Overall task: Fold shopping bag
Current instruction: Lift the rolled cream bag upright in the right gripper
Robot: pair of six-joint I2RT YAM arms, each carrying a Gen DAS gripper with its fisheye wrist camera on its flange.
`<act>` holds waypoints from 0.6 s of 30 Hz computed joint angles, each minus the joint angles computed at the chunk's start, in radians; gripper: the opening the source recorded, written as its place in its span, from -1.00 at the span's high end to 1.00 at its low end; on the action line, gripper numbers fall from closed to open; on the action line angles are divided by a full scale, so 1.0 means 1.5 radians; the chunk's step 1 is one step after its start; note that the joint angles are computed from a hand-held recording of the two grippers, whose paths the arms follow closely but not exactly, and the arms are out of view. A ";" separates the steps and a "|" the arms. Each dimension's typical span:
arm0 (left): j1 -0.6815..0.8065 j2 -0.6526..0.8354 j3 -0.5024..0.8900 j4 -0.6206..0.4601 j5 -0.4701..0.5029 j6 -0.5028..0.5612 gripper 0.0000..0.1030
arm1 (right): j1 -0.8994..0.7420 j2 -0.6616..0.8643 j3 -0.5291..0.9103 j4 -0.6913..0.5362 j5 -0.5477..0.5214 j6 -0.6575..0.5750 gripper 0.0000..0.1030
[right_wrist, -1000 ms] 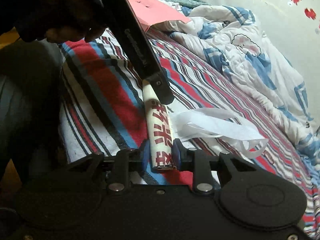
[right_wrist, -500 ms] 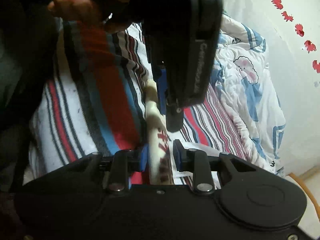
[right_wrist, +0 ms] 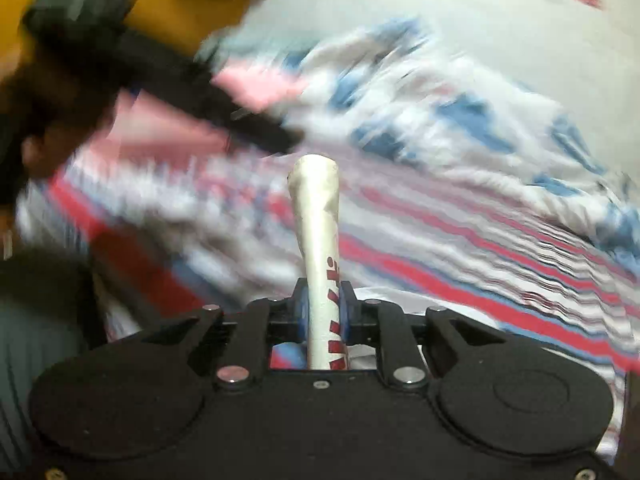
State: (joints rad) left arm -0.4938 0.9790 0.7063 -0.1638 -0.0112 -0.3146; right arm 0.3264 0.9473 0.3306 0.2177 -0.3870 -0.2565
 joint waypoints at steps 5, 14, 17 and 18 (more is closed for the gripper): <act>-0.069 0.136 0.131 -0.067 -0.089 0.008 -0.18 | -0.203 -0.023 -0.045 0.102 -0.151 0.081 0.73; -0.158 0.536 0.484 -0.117 -0.111 0.066 -0.18 | -0.509 0.143 0.017 0.196 -0.279 0.049 0.73; -0.149 0.656 0.609 -0.121 -0.105 0.087 -0.18 | -0.561 0.209 0.058 0.214 -0.301 0.045 0.73; -0.144 0.694 0.652 -0.130 -0.103 0.091 -0.18 | -0.566 0.241 0.077 0.221 -0.301 0.044 0.73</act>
State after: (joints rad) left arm -0.7099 2.0202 1.6850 -0.3593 -0.1653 -0.1785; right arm -0.5233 1.3084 0.4459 0.5494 -0.8385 -0.1911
